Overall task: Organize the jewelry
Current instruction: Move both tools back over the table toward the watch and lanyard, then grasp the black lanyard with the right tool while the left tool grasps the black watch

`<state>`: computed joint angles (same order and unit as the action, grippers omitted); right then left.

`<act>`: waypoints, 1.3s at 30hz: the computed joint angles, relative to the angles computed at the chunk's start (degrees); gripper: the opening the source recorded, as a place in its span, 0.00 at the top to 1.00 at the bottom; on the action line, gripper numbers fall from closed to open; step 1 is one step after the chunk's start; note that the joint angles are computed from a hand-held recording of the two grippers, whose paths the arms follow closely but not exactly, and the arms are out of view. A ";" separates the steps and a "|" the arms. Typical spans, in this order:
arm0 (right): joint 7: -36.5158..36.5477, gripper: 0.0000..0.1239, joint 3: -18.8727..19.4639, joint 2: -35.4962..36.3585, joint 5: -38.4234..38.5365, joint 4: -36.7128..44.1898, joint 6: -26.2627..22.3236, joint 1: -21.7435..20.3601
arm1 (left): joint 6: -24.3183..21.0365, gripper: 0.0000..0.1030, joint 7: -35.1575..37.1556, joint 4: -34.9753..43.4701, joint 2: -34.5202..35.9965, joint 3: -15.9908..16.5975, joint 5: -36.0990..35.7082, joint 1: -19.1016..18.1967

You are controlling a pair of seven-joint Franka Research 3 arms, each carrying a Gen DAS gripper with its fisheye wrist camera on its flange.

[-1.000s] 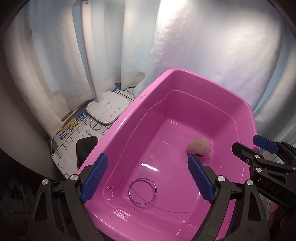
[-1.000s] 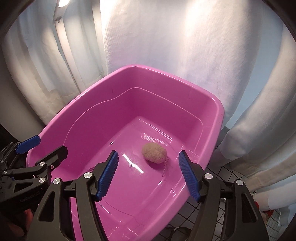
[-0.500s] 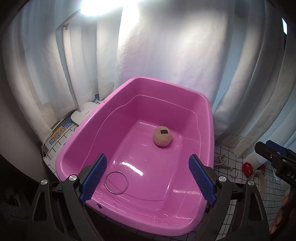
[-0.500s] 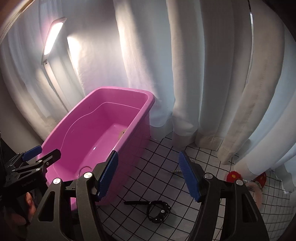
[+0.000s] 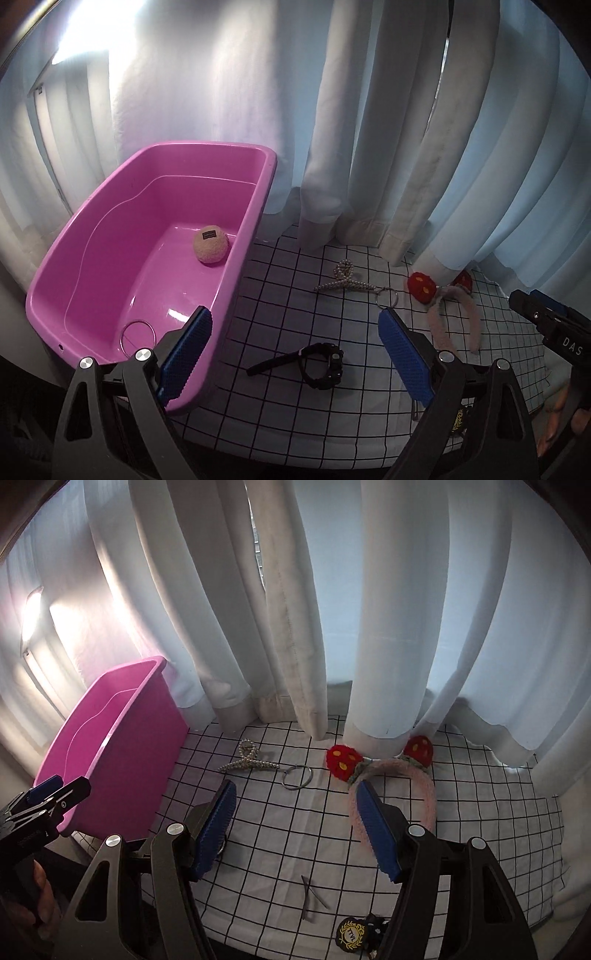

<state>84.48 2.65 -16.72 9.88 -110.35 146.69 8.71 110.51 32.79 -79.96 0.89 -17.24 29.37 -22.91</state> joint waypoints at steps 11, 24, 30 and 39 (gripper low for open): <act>0.22 0.48 -1.83 -6.98 -0.64 -14.62 -0.37 -4.03 | 0.49 0.12 -1.29 -2.03 3.44 -0.39 -1.89 -2.82; 2.74 0.48 -1.46 -5.39 -1.49 -21.76 -1.45 -5.70 | -0.93 0.12 0.90 -5.91 5.79 0.41 -3.09 -2.46; 3.73 0.48 -1.75 -4.99 -1.55 -22.67 -1.30 -5.91 | 2.70 0.12 3.59 -7.09 7.70 1.06 -6.65 -1.42; 4.89 0.48 -1.94 -5.31 -1.97 -23.93 -1.57 -6.43 | 3.52 0.12 4.28 -5.44 10.85 2.05 -7.31 -1.35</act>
<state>89.37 0.71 -22.03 7.92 -134.29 145.12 2.28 114.03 37.07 -85.40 11.74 -15.19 22.07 -24.25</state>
